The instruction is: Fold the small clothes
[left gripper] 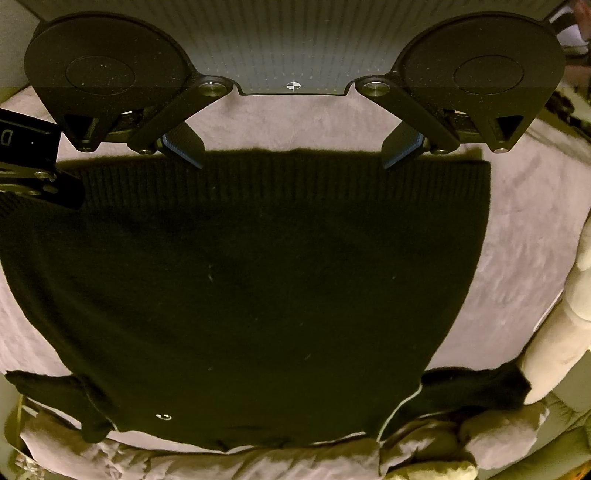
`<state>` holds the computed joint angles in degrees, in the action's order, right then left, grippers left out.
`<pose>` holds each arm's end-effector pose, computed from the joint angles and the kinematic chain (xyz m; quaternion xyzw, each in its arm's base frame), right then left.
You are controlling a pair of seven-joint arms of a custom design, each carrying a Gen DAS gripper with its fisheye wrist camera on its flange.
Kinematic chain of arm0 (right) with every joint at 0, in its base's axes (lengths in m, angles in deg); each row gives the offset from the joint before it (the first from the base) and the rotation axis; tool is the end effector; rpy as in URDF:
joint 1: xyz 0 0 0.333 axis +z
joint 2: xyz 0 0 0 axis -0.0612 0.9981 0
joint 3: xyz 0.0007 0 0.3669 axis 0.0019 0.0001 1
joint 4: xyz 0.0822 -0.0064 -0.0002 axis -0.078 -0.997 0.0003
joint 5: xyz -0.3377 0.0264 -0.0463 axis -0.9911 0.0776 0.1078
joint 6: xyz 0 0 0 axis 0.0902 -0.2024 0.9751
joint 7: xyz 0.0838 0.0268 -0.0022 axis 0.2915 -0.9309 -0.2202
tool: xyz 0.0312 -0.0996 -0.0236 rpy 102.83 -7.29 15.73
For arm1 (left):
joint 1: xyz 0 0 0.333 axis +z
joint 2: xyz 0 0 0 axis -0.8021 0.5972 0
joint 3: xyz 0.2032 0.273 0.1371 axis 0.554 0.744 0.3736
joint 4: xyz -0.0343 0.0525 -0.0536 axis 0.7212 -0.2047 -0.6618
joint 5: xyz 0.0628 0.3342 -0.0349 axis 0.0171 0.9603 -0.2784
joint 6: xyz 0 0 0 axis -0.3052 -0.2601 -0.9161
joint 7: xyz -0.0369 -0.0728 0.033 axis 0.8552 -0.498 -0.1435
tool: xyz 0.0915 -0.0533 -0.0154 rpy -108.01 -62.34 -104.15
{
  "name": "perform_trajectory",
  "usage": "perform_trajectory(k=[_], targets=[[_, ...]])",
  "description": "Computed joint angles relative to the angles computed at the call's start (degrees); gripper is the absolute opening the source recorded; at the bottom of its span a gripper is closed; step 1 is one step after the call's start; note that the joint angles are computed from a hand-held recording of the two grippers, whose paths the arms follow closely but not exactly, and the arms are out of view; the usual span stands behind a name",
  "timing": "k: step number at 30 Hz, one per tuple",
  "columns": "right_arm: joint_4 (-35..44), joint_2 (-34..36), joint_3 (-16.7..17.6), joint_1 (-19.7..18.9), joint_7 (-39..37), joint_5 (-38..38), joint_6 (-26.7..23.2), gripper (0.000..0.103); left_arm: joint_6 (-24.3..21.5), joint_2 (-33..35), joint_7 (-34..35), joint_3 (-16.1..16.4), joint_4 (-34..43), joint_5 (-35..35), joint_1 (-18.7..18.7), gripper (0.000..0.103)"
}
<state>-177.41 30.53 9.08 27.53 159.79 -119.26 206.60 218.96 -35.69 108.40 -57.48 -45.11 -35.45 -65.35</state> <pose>0.5886 0.3642 0.4092 -0.5567 0.7811 -0.2275 0.1682 0.6426 -0.2705 0.3983 -0.5513 0.7974 -0.1680 0.1788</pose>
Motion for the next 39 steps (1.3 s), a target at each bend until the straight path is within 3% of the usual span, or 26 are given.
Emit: perform_trajectory(k=[39], targets=[[-0.2,0.7,-0.1,-0.6,-0.7,1.2,0.9,0.099,-2.0,1.2,2.2,-0.8,1.8,-2.0,0.5,0.103]])
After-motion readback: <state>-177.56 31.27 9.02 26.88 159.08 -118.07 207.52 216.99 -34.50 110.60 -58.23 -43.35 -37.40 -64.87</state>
